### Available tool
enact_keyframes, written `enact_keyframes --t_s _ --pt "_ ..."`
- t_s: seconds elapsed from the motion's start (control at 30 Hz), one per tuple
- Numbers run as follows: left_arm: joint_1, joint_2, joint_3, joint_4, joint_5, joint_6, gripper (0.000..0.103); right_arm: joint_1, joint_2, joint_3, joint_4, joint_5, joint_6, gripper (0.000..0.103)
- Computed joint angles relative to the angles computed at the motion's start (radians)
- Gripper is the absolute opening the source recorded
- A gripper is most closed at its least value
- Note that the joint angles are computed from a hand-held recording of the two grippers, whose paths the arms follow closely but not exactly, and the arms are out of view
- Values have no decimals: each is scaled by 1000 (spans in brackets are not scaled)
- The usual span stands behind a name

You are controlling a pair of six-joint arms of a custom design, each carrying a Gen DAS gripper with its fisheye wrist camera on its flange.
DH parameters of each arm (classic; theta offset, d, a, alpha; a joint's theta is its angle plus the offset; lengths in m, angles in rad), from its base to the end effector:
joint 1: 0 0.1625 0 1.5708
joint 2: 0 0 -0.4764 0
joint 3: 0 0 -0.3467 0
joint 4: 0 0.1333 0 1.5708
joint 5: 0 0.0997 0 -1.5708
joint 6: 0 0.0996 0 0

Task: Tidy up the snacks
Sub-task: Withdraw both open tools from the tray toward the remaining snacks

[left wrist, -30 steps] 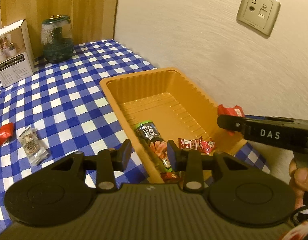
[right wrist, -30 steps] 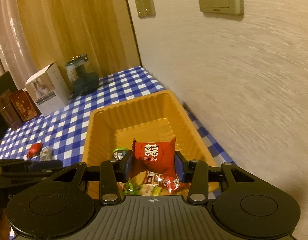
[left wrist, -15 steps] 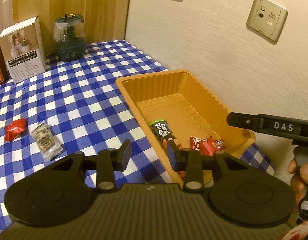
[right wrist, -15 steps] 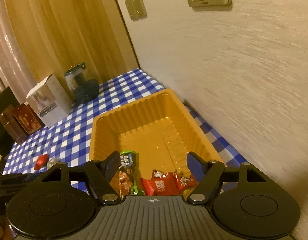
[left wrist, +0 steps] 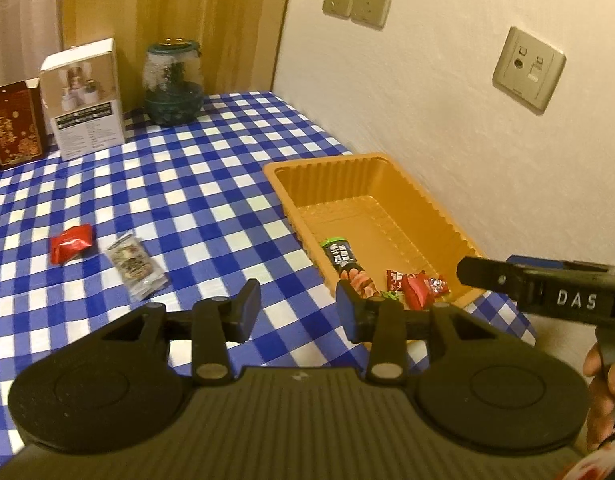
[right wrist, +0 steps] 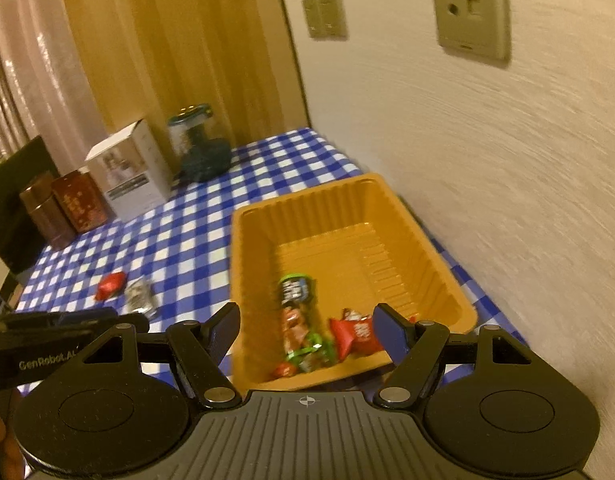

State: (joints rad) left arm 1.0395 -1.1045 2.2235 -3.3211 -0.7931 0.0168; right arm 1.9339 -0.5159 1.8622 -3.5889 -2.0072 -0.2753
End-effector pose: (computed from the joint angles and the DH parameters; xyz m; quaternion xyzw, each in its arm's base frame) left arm -0.0720 -0.5236 0.2777 0.1248 0.8787 -0.3695 0.2754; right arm 0.3075 -0.5526 0.0509 0.2215 -0.8976 0.3305 0.1901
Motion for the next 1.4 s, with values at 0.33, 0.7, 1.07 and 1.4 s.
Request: enact_keyframes --t_s 0.33,0.7,1.07,1.4 --pt "-36 -130 76 51 77 -52 43 64 11 27 11 4 24 73" --pt "-46 -266 150 107 144 -97 44 110 34 28 24 13 32 73" --pt "8 -346 163 138 177 -79 46 136 88 -28 74 39 19 73" --pt "89 -340 129 121 153 -12 50 140 145 -102 134 52 7 73"
